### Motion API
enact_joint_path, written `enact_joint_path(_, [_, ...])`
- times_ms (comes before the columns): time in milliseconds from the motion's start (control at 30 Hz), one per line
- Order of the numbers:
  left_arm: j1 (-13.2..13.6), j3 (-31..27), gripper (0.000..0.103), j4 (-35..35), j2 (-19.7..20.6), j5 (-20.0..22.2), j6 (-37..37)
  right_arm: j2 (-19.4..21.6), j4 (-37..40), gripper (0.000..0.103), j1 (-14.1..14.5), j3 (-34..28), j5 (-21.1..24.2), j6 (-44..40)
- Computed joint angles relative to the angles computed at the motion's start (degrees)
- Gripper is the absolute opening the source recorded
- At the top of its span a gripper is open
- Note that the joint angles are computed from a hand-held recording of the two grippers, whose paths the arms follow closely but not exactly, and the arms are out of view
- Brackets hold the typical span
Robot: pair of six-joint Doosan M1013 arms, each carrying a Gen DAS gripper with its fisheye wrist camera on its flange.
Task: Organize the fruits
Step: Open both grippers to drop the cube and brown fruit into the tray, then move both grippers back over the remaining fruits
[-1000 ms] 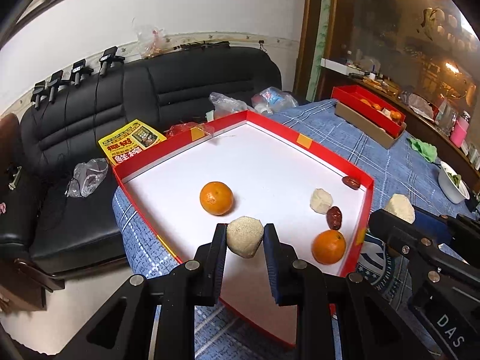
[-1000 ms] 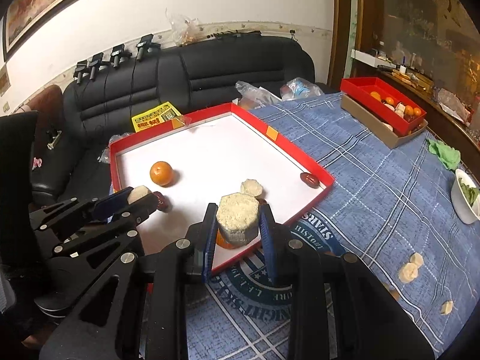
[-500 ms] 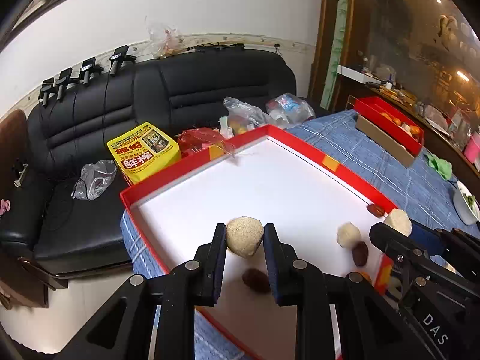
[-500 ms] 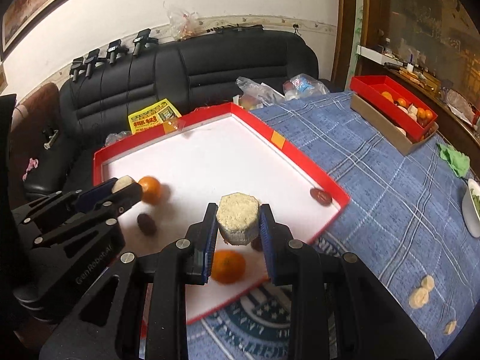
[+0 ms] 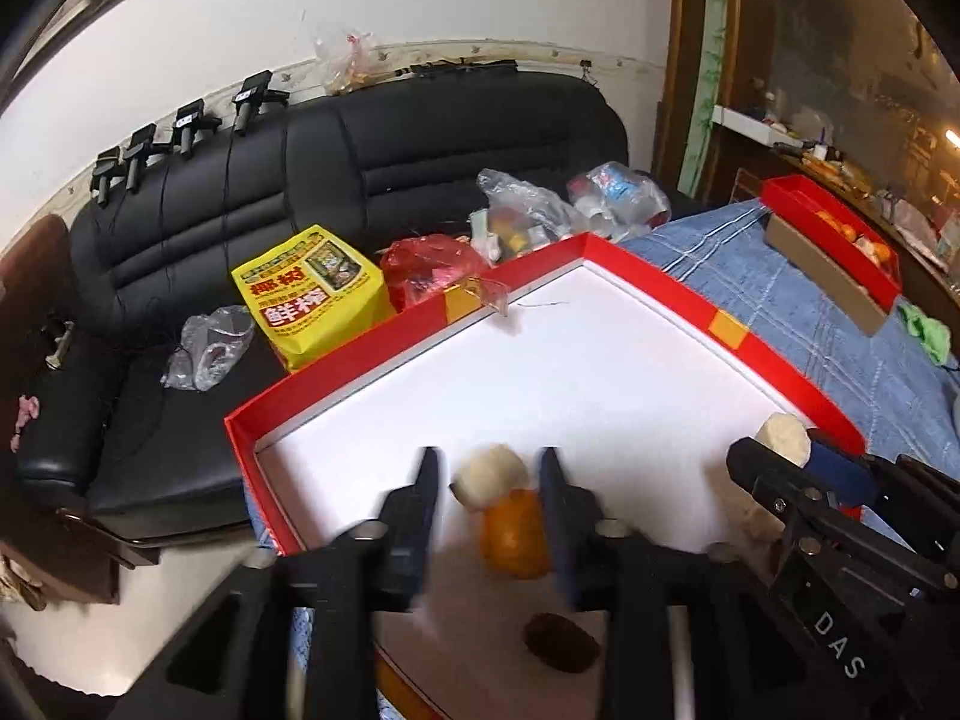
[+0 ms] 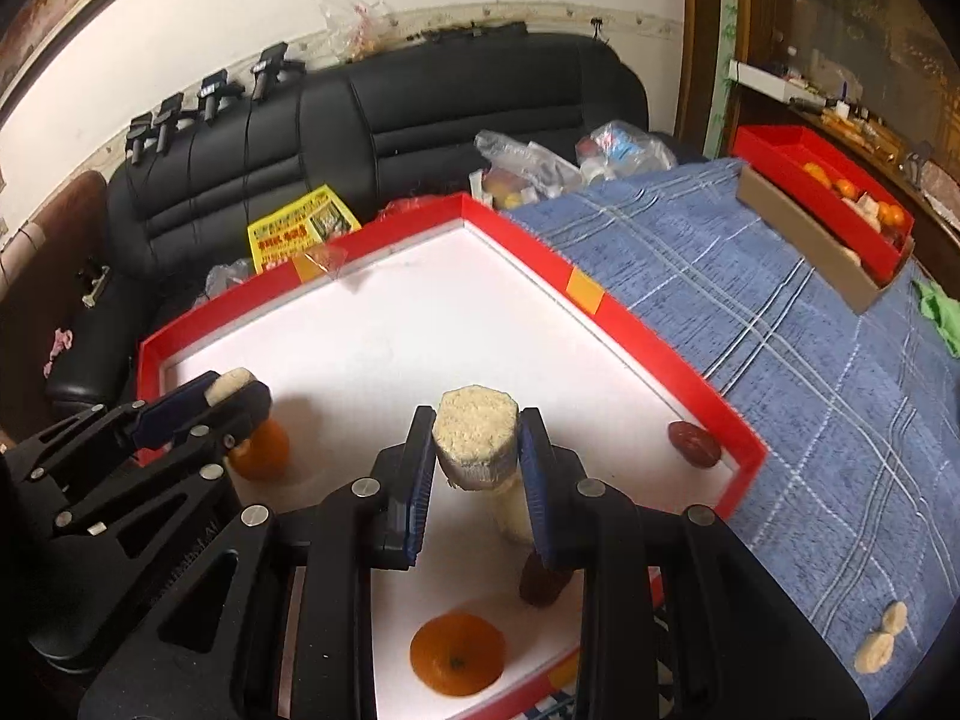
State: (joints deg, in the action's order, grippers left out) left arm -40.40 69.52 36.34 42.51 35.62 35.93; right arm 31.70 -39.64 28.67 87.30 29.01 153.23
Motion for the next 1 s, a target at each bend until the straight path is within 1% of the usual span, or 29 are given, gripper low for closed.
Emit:
enact_joint_path(33, [0.0, -0.4, 0.057, -0.3, 0.2, 0.6, 0.5, 0.2, 0.6, 0.027, -0.1, -0.2, 0.1, -0.5])
enact_joint_path(67, [0.0, -0.9, 0.063, -0.8, 0.5, 1.6, 1.2, 0.4, 1.8, 0.029, -0.3, -0.4, 0.2, -1.4])
enact_joint_path(100, [0.0, -1.0, 0.066, -0.2, 0.5, 2.1, 0.6, 0.7, 3.3, 0.037, -0.4, -0.8, 0.7, -2.6])
enact_joint_path(133, [0.0, -0.9, 0.067, 0.3, 0.5, 2.3, 0.1, 1.0, 4.3, 0.041, -0.4, -1.2, 1.7, -3.2])
enact_joint_path(200, [0.3, -0.8, 0.072, -0.6, 0.3, 2.5, 0.3, 1.1, 3.7, 0.06, -0.5, -1.3, 2.8, -2.1])
enact_joint_path(233, [0.4, -0.6, 0.072, -1.5, 0.1, 2.5, 0.6, 0.8, 2.9, 0.065, -0.4, -0.9, 2.9, -1.0])
enact_joint_path(267, [0.5, -0.3, 0.072, -2.5, -0.2, 2.5, 0.7, 0.5, 2.5, 0.074, -0.5, -0.3, 2.5, -0.4])
enact_joint_path(300, [0.4, 0.1, 0.072, -2.6, -0.6, 2.3, 0.1, -0.2, 1.9, 0.075, -0.5, 0.5, 1.9, 0.5])
enact_joint_path(367, [0.0, 2.5, 0.072, 0.0, -2.2, -0.4, -3.3, -2.1, -2.5, 0.075, -0.1, 2.8, 1.2, 5.1])
enact_joint_path(433, [-0.6, 5.0, 0.072, 2.3, -3.9, -3.6, -5.2, -4.4, -10.1, 0.075, 0.7, 5.9, 1.2, 13.3])
enact_joint_path(533, [-1.9, 9.2, 0.072, 7.7, -6.6, -9.6, -9.4, -9.2, -20.9, 0.075, 1.9, 12.4, 0.3, 26.1])
enact_joint_path(600, [-2.8, 11.5, 0.072, 8.9, -8.0, -13.5, -9.5, -12.5, -26.4, 0.075, 2.9, 17.3, 1.5, 33.2])
enact_joint_path(633, [-3.2, 12.3, 0.072, 8.2, -8.4, -15.2, -7.9, -14.0, -28.4, 0.075, 3.4, 19.6, 2.7, 36.1])
enact_joint_path(667, [-3.9, 12.9, 0.072, 5.8, -8.8, -16.8, -3.9, -14.9, -28.9, 0.075, 3.7, 21.1, 3.7, 37.3])
enact_joint_path(733, [-4.9, 13.5, 0.072, 2.0, -8.9, -18.4, 2.0, -16.8, -26.9, 0.075, 4.2, 24.6, 6.2, 38.0])
enact_joint_path(767, [-5.5, 13.7, 0.072, -1.0, -8.9, -19.1, 6.1, -17.3, -25.7, 0.073, 4.2, 25.7, 7.0, 38.0])
enact_joint_path(800, [-6.0, 13.7, 0.072, -4.2, -8.7, -19.6, 10.5, -17.8, -24.7, 0.066, 4.1, 26.8, 7.7, 38.2])
enact_joint_path(833, [-6.5, 13.6, 0.072, -6.9, -8.5, -19.6, 14.2, -18.1, -23.4, 0.062, 3.9, 27.8, 8.2, 38.2])
enact_joint_path(900, [-7.3, 13.1, 0.072, -12.0, -7.9, -19.0, 20.7, -18.8, -21.0, 0.058, 3.2, 29.6, 7.7, 38.1])
enact_joint_path(967, [-8.0, 12.5, 0.072, -14.1, -7.3, -18.2, 23.6, -19.1, -20.1, 0.052, 2.6, 30.7, 6.7, 37.7])
enact_joint_path(1000, [-8.3, 12.0, 0.072, -15.7, -6.9, -17.8, 25.5, -19.1, -19.8, 0.051, 2.3, 30.9, 6.2, 37.0])
